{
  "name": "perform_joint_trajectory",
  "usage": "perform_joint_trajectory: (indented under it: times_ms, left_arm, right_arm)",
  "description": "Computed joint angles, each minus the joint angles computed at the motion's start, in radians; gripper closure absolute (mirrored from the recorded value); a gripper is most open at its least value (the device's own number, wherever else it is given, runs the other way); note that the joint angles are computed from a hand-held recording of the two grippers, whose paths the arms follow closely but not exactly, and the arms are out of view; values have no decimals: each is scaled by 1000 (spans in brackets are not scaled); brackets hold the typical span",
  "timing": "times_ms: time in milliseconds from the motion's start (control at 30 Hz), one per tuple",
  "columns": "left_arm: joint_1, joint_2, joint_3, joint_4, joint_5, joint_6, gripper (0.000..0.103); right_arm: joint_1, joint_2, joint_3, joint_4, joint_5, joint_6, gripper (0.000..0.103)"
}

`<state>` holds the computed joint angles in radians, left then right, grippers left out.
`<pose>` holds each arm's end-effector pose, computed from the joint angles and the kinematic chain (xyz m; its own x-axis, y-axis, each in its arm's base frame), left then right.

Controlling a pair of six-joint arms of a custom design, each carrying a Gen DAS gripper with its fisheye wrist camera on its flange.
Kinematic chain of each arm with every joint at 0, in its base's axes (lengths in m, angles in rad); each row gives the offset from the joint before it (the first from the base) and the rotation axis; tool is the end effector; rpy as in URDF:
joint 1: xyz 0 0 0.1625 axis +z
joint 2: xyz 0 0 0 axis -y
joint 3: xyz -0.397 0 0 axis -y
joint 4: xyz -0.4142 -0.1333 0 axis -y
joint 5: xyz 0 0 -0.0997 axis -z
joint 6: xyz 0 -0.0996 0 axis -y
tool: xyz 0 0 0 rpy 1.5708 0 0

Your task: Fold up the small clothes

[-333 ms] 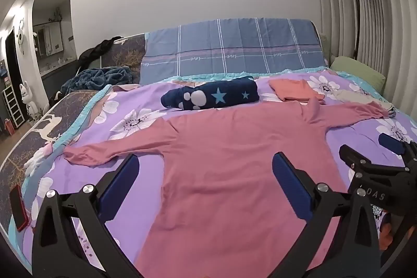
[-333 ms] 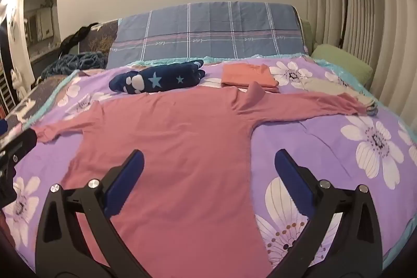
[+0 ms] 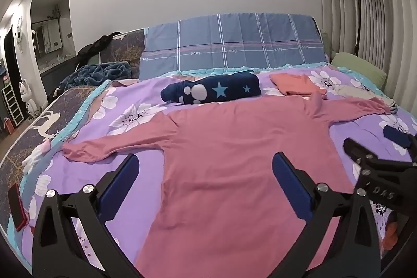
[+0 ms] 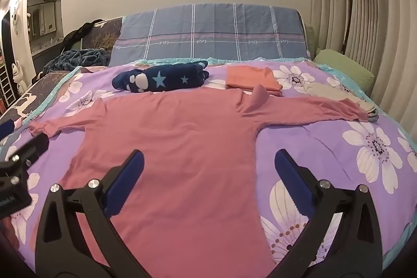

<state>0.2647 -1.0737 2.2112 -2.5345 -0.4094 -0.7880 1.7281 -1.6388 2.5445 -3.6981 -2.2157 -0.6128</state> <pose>-0.3800 -0.3358 0.0792 -0.6394 0.1175 -0.7598 0.7052 0.4835 -0.5186 0.1254 -0.3219 0.2991 -0.6872 0.1596 0.7087 -0.5487 0.5253 -0.6504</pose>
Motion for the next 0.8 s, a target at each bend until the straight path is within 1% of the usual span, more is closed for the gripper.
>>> perform_joint_trajectory:
  times_ms: [33, 133, 200, 300, 500, 800]
  left_arm:
    - [3, -1, 5, -8, 1, 1, 1]
    - [12, -7, 10, 5, 0, -8, 1]
    - [14, -3, -3, 30, -3, -18, 1]
    - [21, 2, -9, 29, -4, -12, 1]
    - [30, 12, -14, 11, -7, -5, 1]
    - [36, 13, -10, 16, 7, -22, 1]
  right_arm:
    - [7, 30, -8, -27, -12, -11, 2]
    - [31, 47, -16, -64, -28, -33, 2]
    - [37, 37, -19, -41, -24, -18, 2]
    - [44, 19, -18, -13, -24, 8, 2]
    - [50, 53, -26, -78, -40, -17, 2]
    - [64, 46, -26, -3, -35, 1, 2]
